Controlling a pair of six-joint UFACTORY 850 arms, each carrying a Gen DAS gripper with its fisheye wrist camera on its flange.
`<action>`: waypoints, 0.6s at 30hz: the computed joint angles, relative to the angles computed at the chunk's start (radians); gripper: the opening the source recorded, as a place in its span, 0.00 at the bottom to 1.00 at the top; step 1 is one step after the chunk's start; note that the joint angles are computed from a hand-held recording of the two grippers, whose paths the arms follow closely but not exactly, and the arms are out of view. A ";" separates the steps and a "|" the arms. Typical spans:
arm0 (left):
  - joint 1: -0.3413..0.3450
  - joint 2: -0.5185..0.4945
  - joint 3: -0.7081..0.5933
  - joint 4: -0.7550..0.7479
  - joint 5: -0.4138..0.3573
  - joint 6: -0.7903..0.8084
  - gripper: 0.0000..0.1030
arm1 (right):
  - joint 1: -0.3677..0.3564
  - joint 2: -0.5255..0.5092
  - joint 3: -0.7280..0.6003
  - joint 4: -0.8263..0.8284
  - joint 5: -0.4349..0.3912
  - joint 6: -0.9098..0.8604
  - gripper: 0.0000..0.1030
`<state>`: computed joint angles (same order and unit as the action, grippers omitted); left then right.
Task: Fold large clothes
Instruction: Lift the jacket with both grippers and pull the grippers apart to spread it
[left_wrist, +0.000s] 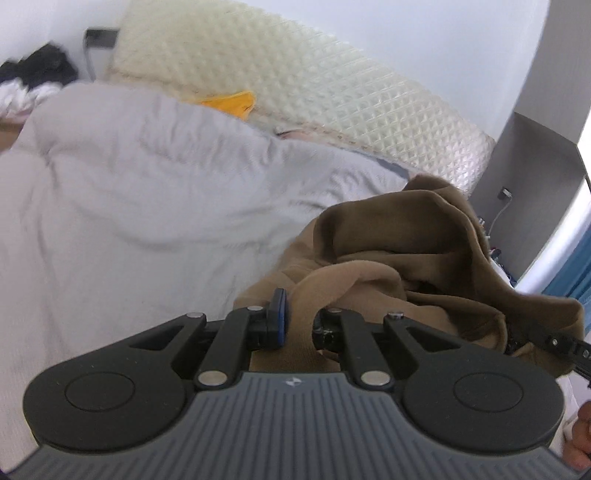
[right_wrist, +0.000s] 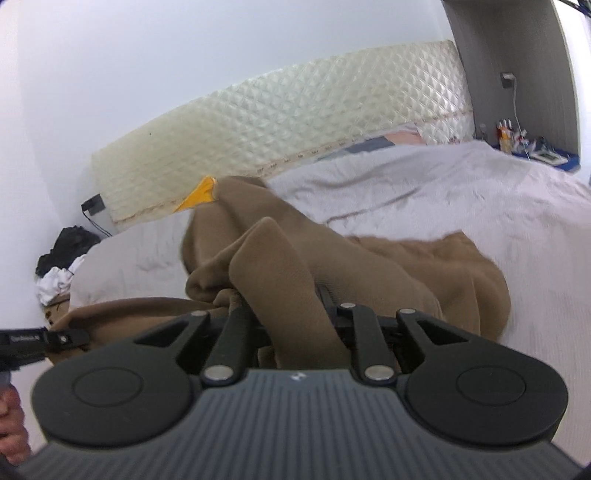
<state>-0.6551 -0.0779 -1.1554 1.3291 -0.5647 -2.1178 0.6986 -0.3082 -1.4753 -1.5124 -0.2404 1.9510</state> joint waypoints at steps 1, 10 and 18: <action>-0.007 0.007 0.035 0.033 0.006 -0.068 0.11 | 0.005 0.013 0.030 -0.061 -0.001 0.071 0.19; -0.049 -0.027 0.102 0.008 -0.023 -0.066 0.13 | -0.003 0.048 0.146 -0.272 0.049 0.364 0.22; -0.029 -0.012 0.105 0.091 0.025 -0.109 0.65 | 0.005 0.057 0.169 -0.362 0.022 0.463 0.22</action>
<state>-0.6840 -0.0903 -1.0501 1.4197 -0.5394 -2.2270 0.7032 -0.2512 -1.3065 -1.8741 -0.2182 2.4137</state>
